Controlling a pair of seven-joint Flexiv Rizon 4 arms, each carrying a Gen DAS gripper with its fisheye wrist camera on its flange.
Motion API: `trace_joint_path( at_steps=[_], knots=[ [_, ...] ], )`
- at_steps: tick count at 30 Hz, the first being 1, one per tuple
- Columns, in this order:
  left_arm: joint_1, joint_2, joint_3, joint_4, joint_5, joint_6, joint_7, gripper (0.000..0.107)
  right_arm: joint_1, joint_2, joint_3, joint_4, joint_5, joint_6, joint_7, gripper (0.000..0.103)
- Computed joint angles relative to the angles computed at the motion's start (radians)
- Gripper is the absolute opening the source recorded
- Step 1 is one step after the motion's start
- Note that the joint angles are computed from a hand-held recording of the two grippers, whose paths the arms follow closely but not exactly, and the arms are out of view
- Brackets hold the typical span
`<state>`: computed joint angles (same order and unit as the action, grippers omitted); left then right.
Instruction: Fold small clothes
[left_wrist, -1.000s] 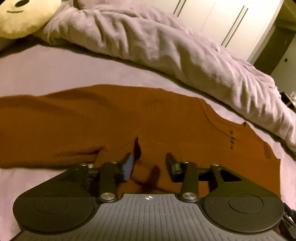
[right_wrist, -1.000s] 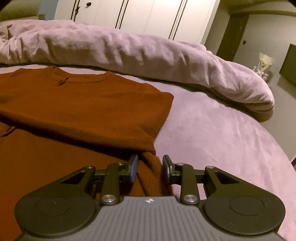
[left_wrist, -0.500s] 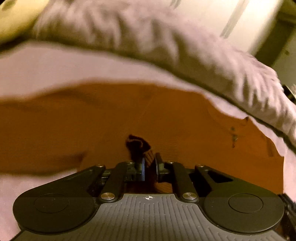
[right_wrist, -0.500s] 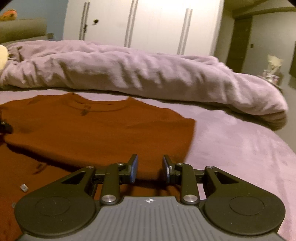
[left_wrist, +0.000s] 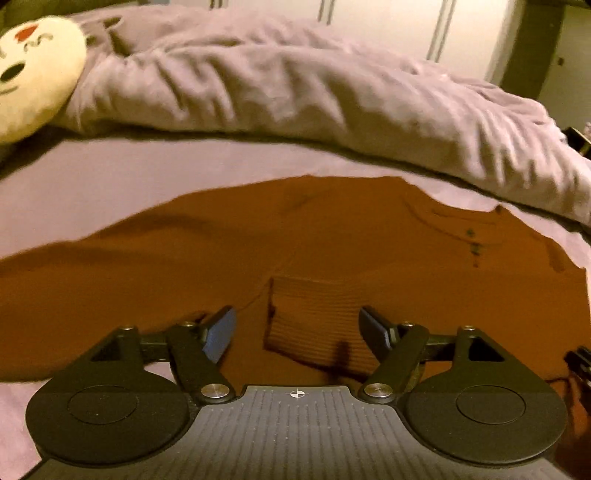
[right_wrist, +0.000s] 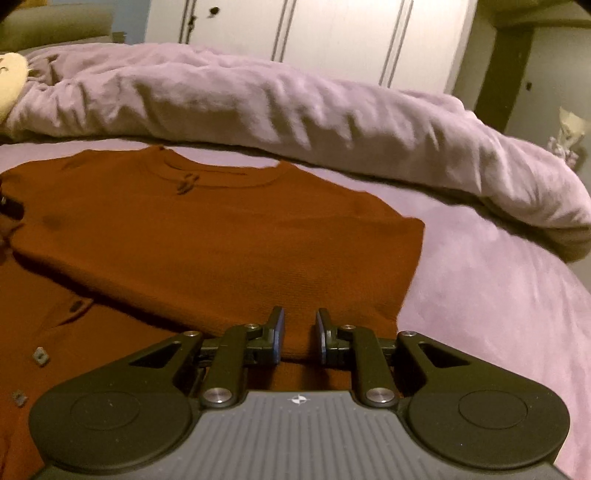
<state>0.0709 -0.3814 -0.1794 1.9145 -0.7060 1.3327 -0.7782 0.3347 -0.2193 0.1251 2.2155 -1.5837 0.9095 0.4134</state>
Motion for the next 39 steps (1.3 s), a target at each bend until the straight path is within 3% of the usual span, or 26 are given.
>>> trace_joint_path(
  at_steps=[7, 10, 12, 13, 16, 18, 20, 23, 26, 27, 29, 34, 37, 39],
  knots=[
    [-0.011, 0.011, -0.010, 0.012, -0.025, 0.014, -0.002, 0.081, 0.015, -0.013, 0.003, -0.028, -0.024, 0.004, 0.023, 0.017],
    [-0.045, -0.009, 0.050, -0.010, 0.056, -0.020, -0.086, 0.090, 0.014, -0.039, -0.003, -0.042, -0.009, 0.025, 0.012, 0.017],
    [-0.082, -0.039, 0.134, -0.053, 0.197, -0.067, -0.213, 0.092, 0.014, -0.046, -0.008, -0.044, -0.012, 0.032, 0.008, 0.018],
    [-0.069, -0.043, 0.132, -0.056, 0.214, -0.085, -0.234, 0.092, 0.014, -0.046, -0.010, -0.045, -0.014, 0.033, -0.001, 0.018],
    [0.053, -0.001, -0.009, 0.011, 0.008, -0.074, -0.098, 0.095, 0.031, -0.033, 0.004, -0.042, 0.070, 0.003, -0.102, 0.025],
    [0.090, 0.036, -0.049, 0.053, -0.146, -0.054, -0.023, 0.097, 0.044, -0.007, 0.012, -0.024, 0.085, -0.017, -0.102, 0.046],
    [0.129, 0.077, -0.092, 0.101, -0.370, -0.010, 0.103, 0.100, 0.042, 0.025, 0.022, 0.010, 0.069, 0.010, -0.033, 0.063],
    [0.135, 0.095, -0.037, 0.125, -0.487, 0.030, 0.085, 0.101, 0.059, 0.060, 0.053, 0.060, 0.090, 0.003, 0.051, 0.064],
    [0.136, 0.070, 0.098, 0.116, -0.396, 0.004, -0.123, 0.100, 0.094, 0.081, 0.084, 0.095, 0.147, -0.030, 0.133, 0.071],
    [0.147, 0.062, 0.117, 0.113, -0.412, 0.005, -0.155, 0.099, 0.104, 0.087, 0.089, 0.103, 0.151, -0.033, 0.159, 0.072],
    [0.190, 0.065, 0.103, 0.107, -0.555, -0.008, -0.106, 0.088, 0.121, 0.092, 0.098, 0.108, 0.172, -0.048, 0.160, 0.075],
    [0.200, 0.034, 0.139, 0.058, -0.665, 0.014, -0.112, 0.085, 0.140, 0.089, 0.097, 0.094, 0.226, -0.058, 0.099, 0.076],
    [0.209, 0.007, 0.144, 0.031, -0.713, -0.025, -0.131, 0.077, 0.146, 0.087, 0.094, 0.087, 0.237, -0.055, 0.102, 0.076],
    [0.209, -0.008, 0.135, 0.012, -0.803, -0.025, -0.097, 0.069, 0.156, 0.085, 0.099, 0.083, 0.248, -0.065, 0.093, 0.076]
  ],
)
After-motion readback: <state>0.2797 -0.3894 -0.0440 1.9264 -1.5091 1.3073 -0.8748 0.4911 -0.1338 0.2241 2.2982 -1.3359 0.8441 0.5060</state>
